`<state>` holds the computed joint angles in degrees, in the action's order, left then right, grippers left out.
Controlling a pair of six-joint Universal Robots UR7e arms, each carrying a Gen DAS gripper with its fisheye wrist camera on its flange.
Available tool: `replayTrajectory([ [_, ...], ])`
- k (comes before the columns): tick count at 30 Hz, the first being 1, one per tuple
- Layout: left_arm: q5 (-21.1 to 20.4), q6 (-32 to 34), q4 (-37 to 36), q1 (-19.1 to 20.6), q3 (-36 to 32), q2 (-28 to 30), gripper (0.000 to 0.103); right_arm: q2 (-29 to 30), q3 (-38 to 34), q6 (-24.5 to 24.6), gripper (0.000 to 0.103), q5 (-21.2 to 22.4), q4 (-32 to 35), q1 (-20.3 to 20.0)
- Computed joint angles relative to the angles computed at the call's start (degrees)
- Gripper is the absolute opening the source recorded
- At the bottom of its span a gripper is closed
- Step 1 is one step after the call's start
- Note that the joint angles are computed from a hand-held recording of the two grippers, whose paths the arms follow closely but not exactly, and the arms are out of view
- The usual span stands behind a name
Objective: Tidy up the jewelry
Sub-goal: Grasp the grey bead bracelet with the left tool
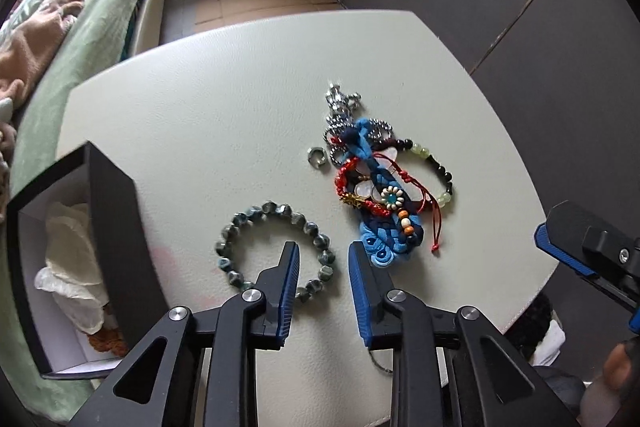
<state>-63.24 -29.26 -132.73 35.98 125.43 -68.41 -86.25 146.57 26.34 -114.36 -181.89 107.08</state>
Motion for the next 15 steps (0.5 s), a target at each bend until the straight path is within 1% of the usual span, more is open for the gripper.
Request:
replayTrajectory([
  [2,-1.2,0.0,1.4,1.0,-1.0,1.3,0.027,1.0,-0.5,-0.1,0.061,0.1,0.2,-0.1],
  [4,-0.5,0.6,0.7,1.0,-0.8,1.7,0.026,2.2,-1.3,0.1,0.057,0.3,1.3,-0.3],
  [5,0.2,0.4,2.0,0.9,-1.2,2.0,0.021,2.6,-1.5,0.2,0.053,0.7,1.3,-0.5],
  [6,0.7,0.5,1.8,0.8,-1.1,2.0,0.014,3.3,-1.8,0.1,0.047,1.2,1.3,-0.7],
  [7,1.0,0.2,1.7,0.9,-0.9,1.8,0.010,3.8,-2.0,0.0,0.045,1.6,1.4,-0.8],
  [8,0.4,0.5,1.1,1.4,-0.6,1.4,0.010,4.2,-2.2,-0.1,0.042,1.9,1.6,-0.8],
  [10,-1.2,0.6,0.3,2.3,-0.4,0.4,0.010,5.7,-3.0,-0.4,0.040,2.0,2.0,-0.3],
  [12,-0.8,1.0,-0.6,2.0,-0.1,-0.5,0.010,6.7,-3.6,-0.6,0.035,1.9,2.5,0.0],
  [15,-0.5,1.9,-2.6,1.2,1.0,-3.5,0.010,8.1,-4.4,-0.6,0.032,1.5,2.8,0.5],
])
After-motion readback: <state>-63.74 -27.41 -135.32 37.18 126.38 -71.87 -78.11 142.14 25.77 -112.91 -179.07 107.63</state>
